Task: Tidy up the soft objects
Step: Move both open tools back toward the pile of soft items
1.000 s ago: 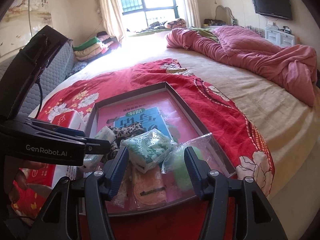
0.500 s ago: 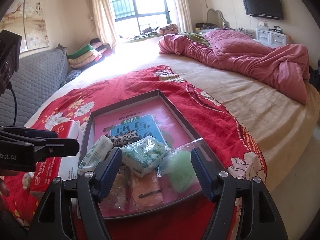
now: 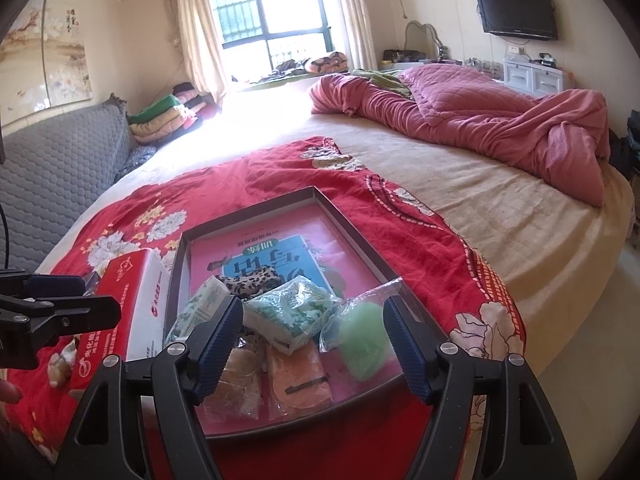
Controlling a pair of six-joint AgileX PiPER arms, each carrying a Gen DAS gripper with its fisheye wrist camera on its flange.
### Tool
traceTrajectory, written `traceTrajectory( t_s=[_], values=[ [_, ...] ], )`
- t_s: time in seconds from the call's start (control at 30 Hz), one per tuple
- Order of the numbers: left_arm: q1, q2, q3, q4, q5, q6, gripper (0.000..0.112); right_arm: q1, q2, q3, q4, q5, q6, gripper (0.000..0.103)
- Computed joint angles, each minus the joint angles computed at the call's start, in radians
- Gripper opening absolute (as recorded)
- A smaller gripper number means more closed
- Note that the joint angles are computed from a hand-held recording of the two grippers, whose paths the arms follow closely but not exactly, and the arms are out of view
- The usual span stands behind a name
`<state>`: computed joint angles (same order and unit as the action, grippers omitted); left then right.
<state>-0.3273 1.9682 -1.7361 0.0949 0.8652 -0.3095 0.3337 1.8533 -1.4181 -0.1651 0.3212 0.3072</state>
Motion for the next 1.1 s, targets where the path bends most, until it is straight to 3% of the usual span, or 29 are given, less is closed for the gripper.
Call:
traceTrajectory(
  t_s=[0.73, 1.1],
  values=[
    [0.044, -0.208, 0.295, 0.046, -0.121, -0.046, 0.079, 0.133, -0.068, -0.02, -0.208, 0.063, 0.157, 0.075],
    [0.134, -0.327, 0.436, 0.001, -0.176, -0.011, 0.079, 0.211, -0.095, -0.077, -0.165, 0.122, 0.151, 0.079]
  ],
)
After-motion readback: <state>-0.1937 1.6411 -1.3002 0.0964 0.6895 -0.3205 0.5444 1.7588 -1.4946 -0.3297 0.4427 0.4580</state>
